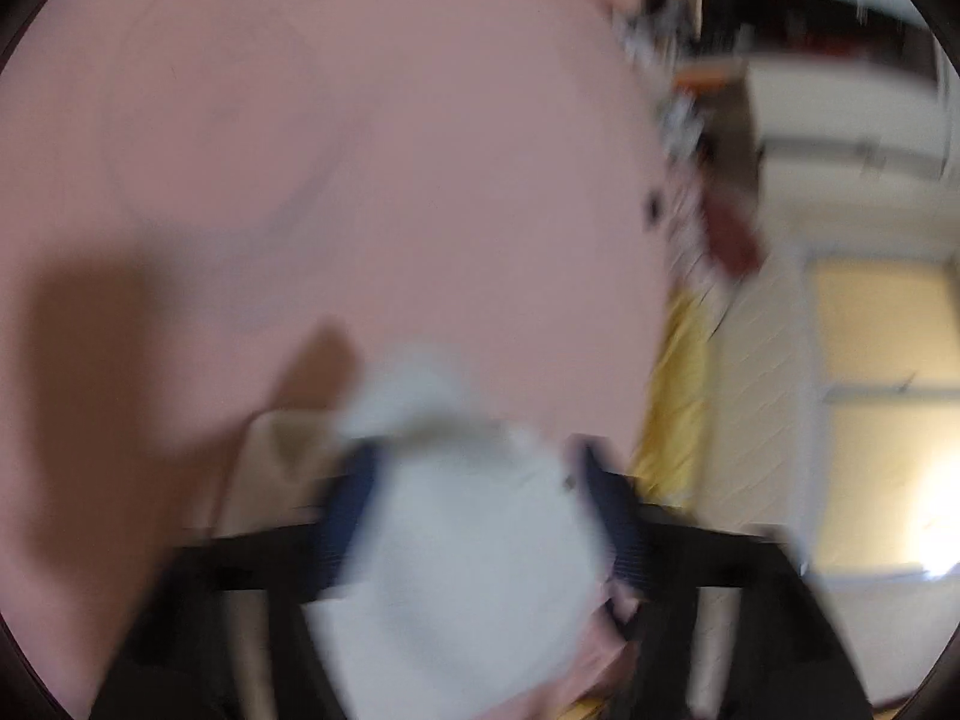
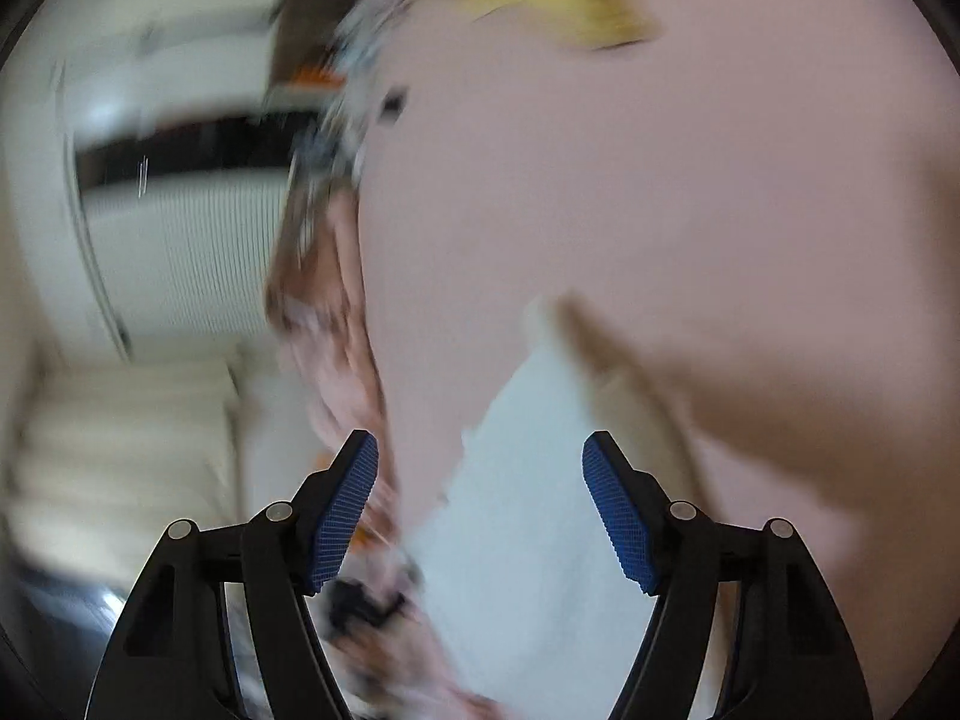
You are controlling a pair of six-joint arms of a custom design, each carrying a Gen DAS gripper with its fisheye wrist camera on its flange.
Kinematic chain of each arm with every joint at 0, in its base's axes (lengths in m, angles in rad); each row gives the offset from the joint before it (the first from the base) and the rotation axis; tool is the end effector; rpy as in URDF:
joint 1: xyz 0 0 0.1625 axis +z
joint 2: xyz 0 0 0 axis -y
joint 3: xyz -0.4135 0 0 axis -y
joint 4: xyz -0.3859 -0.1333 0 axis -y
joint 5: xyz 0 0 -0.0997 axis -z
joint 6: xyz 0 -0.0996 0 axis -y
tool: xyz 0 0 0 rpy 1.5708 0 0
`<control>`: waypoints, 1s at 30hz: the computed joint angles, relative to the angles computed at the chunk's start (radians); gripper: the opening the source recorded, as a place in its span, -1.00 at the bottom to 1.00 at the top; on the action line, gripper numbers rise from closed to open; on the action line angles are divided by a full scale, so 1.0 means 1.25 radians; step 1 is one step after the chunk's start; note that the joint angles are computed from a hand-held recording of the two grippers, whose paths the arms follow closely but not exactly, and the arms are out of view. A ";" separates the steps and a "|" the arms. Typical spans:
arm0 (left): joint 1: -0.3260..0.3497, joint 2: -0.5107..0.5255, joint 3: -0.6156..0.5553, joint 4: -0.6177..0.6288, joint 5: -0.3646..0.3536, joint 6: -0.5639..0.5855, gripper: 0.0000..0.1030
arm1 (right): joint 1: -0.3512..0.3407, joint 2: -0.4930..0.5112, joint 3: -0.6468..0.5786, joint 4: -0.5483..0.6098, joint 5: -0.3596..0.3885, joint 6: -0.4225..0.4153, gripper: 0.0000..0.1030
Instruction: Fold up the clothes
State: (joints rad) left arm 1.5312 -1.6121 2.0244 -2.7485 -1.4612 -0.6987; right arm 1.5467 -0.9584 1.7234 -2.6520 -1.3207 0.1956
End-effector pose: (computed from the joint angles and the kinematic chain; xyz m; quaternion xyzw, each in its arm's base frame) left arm 0.1252 -0.4823 0.4187 0.3191 -0.8698 0.3661 0.0872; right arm 0.1425 -0.6445 0.1729 0.0879 0.9761 -0.1451 0.1361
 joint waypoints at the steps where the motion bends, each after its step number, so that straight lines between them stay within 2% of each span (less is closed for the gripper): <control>1: -0.012 -0.006 0.006 -0.030 0.035 -0.001 0.72 | 0.036 0.011 -0.016 0.021 -0.064 -0.042 0.38; 4: -0.073 -0.026 0.002 -0.005 0.190 0.031 0.72 | 0.116 0.048 -0.025 0.011 -0.192 -0.151 0.38; 7: -0.165 -0.050 0.027 0.082 0.318 0.098 0.72 | 0.149 0.070 0.000 -0.021 -0.218 -0.251 0.38; 8: -0.203 -0.055 0.045 0.120 0.377 0.117 0.72 | 0.159 0.083 0.001 -0.027 -0.246 -0.289 0.38; 10: -0.280 -0.060 0.100 0.192 0.503 0.137 0.74 | 0.184 0.116 0.025 -0.123 -0.390 -0.348 0.38; 12: -0.343 -0.058 0.177 0.227 0.600 0.131 0.75 | 0.208 0.162 0.058 -0.291 -0.558 -0.436 0.38; 13: -0.356 -0.055 0.208 0.233 0.629 0.112 0.75 | 0.218 0.180 0.074 -0.375 -0.627 -0.491 0.38; 14: -0.358 -0.050 0.236 0.227 0.645 0.087 0.75 | 0.219 0.195 0.093 -0.458 -0.663 -0.564 0.38; 16: -0.356 -0.038 0.290 0.193 0.686 0.058 0.75 | 0.209 0.206 0.144 -0.626 -0.668 -0.640 0.39; 17: -0.356 -0.034 0.308 0.156 0.711 0.084 0.75 | 0.203 0.214 0.158 -0.688 -0.678 -0.649 0.43; 19: -0.366 -0.033 0.316 0.156 0.750 0.107 0.77 | 0.190 0.205 0.171 -0.719 -0.692 -0.600 0.55; 21: -0.397 -0.049 0.309 0.242 0.790 0.047 0.77 | 0.197 0.193 0.165 -0.703 -0.764 -0.520 0.55; 23: -0.431 -0.066 0.304 0.327 0.829 -0.017 0.77 | 0.219 0.172 0.180 -0.703 -0.803 -0.456 0.55; 24: -0.448 -0.075 0.300 0.375 0.848 -0.054 0.77 | 0.234 0.168 0.196 -0.723 -0.789 -0.456 0.55; 26: -0.467 -0.057 0.299 0.394 0.841 -0.054 0.77 | 0.267 0.177 0.225 -0.757 -0.703 -0.527 0.56; 28: -0.465 -0.019 0.294 0.407 0.827 -0.063 0.78 | 0.304 0.200 0.227 -0.729 -0.645 -0.601 0.56; 30: -0.444 -0.006 0.305 0.403 0.810 -0.080 0.88 | 0.317 0.243 0.220 -0.720 -0.634 -0.661 0.56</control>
